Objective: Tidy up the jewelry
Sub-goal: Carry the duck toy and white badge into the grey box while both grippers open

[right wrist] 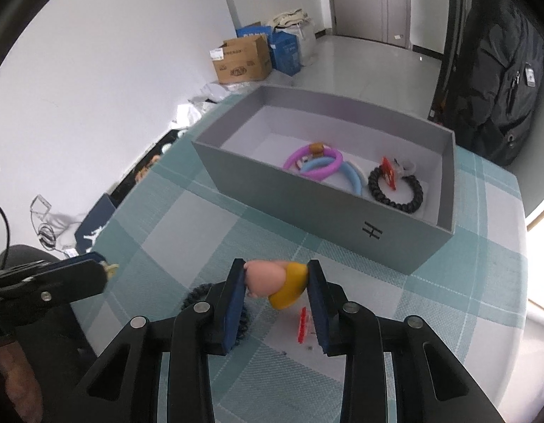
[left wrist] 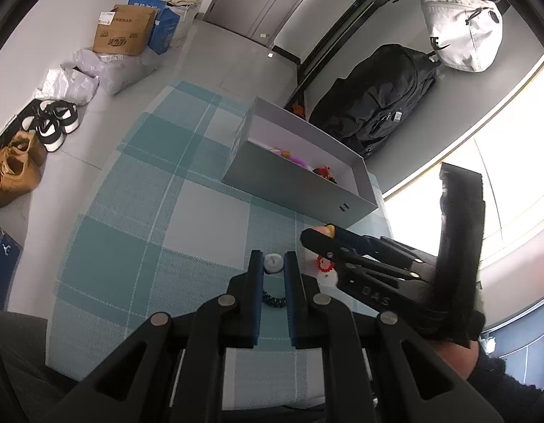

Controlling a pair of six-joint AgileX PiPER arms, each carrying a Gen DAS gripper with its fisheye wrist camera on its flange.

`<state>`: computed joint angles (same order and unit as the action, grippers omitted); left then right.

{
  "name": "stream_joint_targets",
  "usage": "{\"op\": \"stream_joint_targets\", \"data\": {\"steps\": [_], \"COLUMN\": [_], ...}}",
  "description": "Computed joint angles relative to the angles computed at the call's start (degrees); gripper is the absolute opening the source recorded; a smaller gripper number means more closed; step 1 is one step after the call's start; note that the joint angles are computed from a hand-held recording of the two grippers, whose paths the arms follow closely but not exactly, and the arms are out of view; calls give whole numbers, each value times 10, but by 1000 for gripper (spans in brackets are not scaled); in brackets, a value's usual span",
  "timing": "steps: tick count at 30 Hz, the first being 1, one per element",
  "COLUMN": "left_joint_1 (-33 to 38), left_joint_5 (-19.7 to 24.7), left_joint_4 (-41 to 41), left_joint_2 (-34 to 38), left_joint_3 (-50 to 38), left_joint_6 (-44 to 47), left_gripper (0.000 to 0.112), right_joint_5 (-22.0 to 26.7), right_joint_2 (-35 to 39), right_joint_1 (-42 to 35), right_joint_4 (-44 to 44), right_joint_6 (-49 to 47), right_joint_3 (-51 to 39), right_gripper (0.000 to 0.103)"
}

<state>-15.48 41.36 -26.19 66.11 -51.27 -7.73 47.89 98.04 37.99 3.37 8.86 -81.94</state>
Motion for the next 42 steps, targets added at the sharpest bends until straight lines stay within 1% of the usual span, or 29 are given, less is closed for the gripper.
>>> {"op": "stream_joint_targets", "data": {"steps": [3,5,11,13,18,25,27,30,35,42], "left_joint_1": [1,-10,-29,-42,-48,-53,-50,-41,-31,-16], "left_joint_5": [6,6,15,18,31,50,60,68,81,90], "left_joint_4": [-5,11,24,43,27,25,24,15,8,-12], "left_joint_2": [9,16,51,69,133,211,238,267,305,334], "left_joint_3": [-10,-20,-66,-88,-156,-249,-278,-305,-340,-354], "left_joint_6": [9,-5,-12,-20,8,32,38,52,64,82], "left_gripper": [7,7,7,7,7,7,7,7,7,7], "right_joint_5": [-7,-9,-19,-20,-15,9,19,37,38,24], "right_joint_2": [-13,-24,-57,-69,-74,-45,-28,1,38,61], "right_joint_1": [-6,-11,-42,-58,-86,-132,-138,-140,-162,-178], "right_joint_4": [14,25,71,90,109,160,162,139,177,220], "right_joint_6": [-14,-23,-70,-93,-107,-145,-149,-135,-154,-181], "right_joint_3": [7,9,13,14,-3,-60,-84,-122,-150,-151], "right_gripper": [33,33,33,33,33,33,33,33,33,33]}}
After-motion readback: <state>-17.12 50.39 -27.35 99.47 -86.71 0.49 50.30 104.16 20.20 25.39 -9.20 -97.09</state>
